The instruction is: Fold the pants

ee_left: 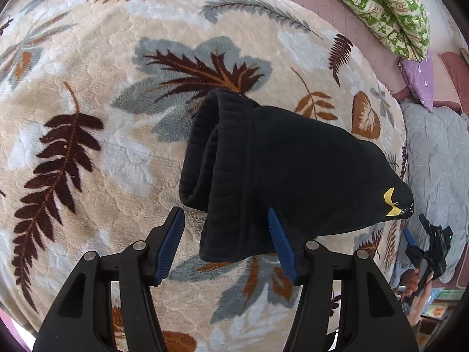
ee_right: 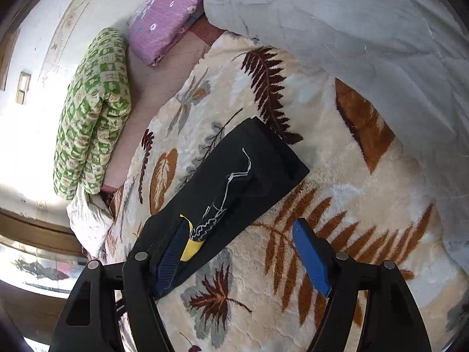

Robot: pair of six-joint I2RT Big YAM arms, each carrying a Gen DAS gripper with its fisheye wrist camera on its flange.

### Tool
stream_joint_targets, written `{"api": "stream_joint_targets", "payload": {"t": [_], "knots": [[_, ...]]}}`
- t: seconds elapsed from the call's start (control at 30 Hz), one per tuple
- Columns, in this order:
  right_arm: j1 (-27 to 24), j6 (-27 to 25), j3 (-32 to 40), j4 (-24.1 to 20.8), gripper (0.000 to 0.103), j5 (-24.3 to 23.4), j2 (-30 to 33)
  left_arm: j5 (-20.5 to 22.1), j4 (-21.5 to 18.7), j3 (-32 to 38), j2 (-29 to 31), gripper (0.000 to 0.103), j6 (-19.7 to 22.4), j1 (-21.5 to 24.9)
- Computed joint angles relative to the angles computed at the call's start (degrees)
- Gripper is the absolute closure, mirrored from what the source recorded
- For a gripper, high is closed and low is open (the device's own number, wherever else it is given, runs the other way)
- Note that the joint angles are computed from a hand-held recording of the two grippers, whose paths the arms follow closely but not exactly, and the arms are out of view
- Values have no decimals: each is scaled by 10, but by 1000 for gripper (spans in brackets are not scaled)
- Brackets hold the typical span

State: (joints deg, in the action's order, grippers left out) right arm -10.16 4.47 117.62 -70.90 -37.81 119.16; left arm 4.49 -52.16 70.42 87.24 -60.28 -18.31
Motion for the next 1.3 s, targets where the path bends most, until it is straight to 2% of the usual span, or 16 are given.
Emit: {"api": "stream_joint_targets", "payload": {"t": [0.17,0.3,0.43,0.47,0.5,0.53,0.57,0.6,0.63,0.67,0.73,0.83,0.9,0.97,1.2,1.3], "knots": [[9,79,22,21,28,-17,33,23,20,-3,4,45,8,2],[10,181,-2,82,28,-80,35,28,17,3,12,45,20,-1],[14,259,-6,121,31,-73,40,22,15,6,15,45,29,-4],[15,288,-10,134,36,-70,41,21,15,5,15,45,28,-5],[16,300,-8,135,47,-64,44,21,16,5,15,46,27,-5],[16,305,-6,136,53,-59,46,16,11,5,15,51,24,-6],[17,304,1,127,66,-52,52,9,6,7,15,59,19,-7],[18,302,7,118,86,-43,56,6,2,7,15,62,18,-7],[18,306,4,124,95,-36,54,8,1,6,14,67,16,-6],[16,308,-6,138,96,-37,48,12,6,1,8,70,11,-3],[17,282,-13,156,96,-37,33,12,18,-10,-4,72,5,3],[21,211,-37,221,96,-46,-3,0,10,-11,-5,73,9,2],[26,138,-26,202,96,-18,-1,-7,-3,-3,2,74,19,-2],[26,99,-12,164,96,-2,16,-13,-17,7,13,75,27,-6],[27,-10,-33,149,92,73,27,-27,-41,21,27,75,35,-11],[20,-20,-39,151,81,57,23,-21,-45,26,31,74,35,-11]]}}
